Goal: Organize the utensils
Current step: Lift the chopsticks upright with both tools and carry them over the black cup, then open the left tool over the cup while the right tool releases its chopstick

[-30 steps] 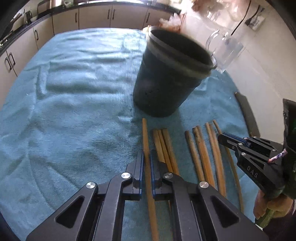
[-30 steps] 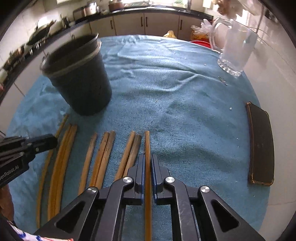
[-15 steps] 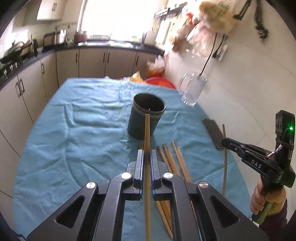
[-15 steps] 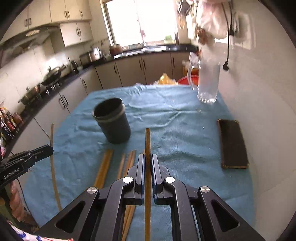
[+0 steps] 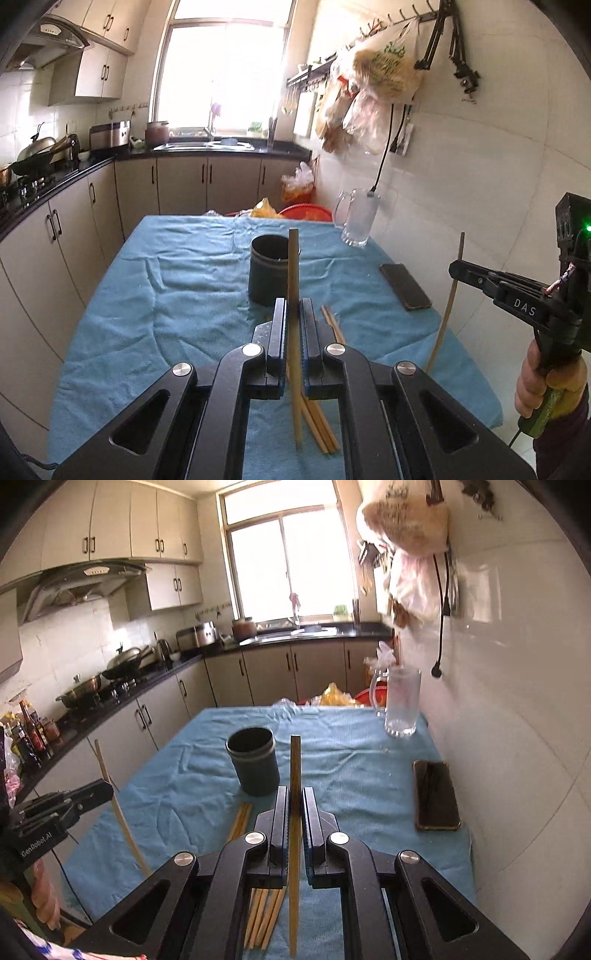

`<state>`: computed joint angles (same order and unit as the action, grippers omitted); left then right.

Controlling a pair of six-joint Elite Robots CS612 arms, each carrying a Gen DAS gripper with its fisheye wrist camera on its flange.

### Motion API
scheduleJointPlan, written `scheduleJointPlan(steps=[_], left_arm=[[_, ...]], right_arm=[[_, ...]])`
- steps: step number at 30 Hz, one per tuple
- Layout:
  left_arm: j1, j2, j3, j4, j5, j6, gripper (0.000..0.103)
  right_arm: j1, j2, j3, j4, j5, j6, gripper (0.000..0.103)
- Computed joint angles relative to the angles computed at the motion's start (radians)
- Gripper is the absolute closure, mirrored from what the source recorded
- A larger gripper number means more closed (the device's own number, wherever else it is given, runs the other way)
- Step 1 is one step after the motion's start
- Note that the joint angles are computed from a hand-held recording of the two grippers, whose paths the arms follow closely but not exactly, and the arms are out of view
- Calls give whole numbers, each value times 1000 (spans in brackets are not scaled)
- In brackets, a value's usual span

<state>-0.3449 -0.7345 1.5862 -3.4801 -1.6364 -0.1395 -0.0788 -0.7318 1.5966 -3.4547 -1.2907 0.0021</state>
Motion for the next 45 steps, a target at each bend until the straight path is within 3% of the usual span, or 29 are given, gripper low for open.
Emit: scheduleJointPlan(steps=[5,14,25,32,37,40,45], left_arm=[[6,-2,-17,-7,-14,-19,98],[31,7,-114,60,-33,-53,98],[41,66,-350,171,16,-32,98],[36,155,-547,307,50,-18,98],[41,241,-695,532,25,-36,98],[42,275,-741,610,11,-41,98],[39,285,-748,628,20,-23,97]], right_arm=[[0,3,-26,-7,7,4,97],[9,33,-139,39,39,16,97],[35,145,-436,107,77,125,97],[57,259,-653,214,18,156,97],[64,335,-776,405,19,146,97],[62,368,-820,485,28,135,96],[54,399,-864,542,32,150,96]])
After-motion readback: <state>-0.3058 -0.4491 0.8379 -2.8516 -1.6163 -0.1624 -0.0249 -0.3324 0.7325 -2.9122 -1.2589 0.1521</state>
